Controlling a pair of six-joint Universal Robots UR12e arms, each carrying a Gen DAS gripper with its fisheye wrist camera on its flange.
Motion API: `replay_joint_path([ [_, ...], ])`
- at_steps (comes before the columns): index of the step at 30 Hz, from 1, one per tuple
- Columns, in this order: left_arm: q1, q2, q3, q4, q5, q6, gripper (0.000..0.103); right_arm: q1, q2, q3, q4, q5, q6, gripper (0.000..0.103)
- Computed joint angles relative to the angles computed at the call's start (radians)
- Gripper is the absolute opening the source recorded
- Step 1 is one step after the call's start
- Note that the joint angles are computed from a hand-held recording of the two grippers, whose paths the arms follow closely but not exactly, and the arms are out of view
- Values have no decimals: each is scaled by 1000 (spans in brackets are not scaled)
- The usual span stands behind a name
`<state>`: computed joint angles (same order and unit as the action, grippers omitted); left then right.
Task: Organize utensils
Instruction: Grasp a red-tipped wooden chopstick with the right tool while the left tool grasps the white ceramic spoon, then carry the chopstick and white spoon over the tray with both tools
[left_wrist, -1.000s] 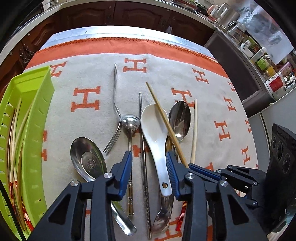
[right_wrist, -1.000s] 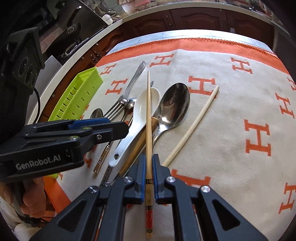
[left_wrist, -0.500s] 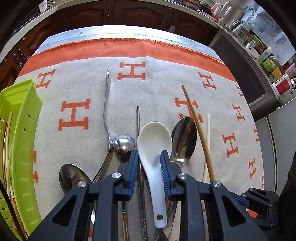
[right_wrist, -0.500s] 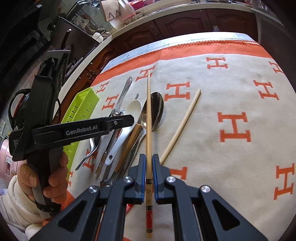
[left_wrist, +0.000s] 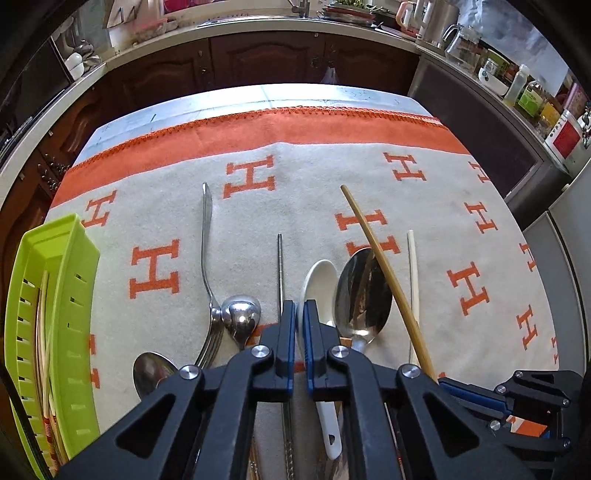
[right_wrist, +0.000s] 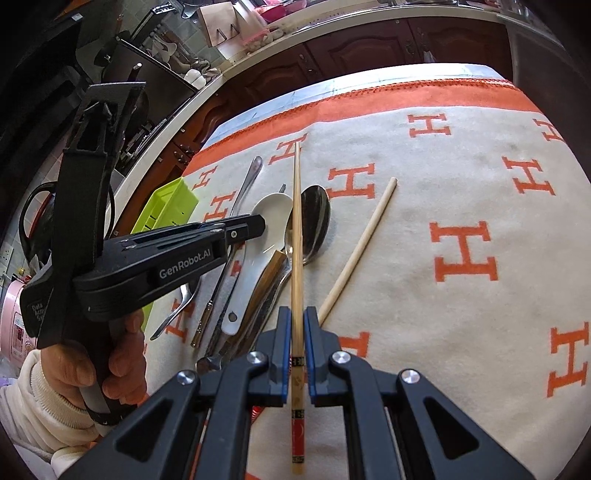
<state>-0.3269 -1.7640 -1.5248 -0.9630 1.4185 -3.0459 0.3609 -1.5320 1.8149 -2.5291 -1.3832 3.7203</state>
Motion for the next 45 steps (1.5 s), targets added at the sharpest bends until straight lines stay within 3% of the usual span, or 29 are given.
replay_joint_path([
  [10,44,73,-54,21,-53,-2,2,5,-13,-6,-1,-12,11,6],
  [17,123,178,-109,29,-84,-11,2,32,1,-58,28,-21,-4,6],
  [19,145,203,-118,31,-55,-18,2,43,13,-84,43,-24,-13,6],
  [26,237,262,-155,68,17,-59,2,102,101,-241,138,-16,-53,6],
  [31,288,281,-180,93,35,-58,2,136,187,-372,198,33,-66,6],
  [38,318,271,-196,93,33,-51,2,160,280,-493,275,64,12,6],
  [45,325,260,-203,80,16,-24,2,169,318,-527,303,88,70,6],
])
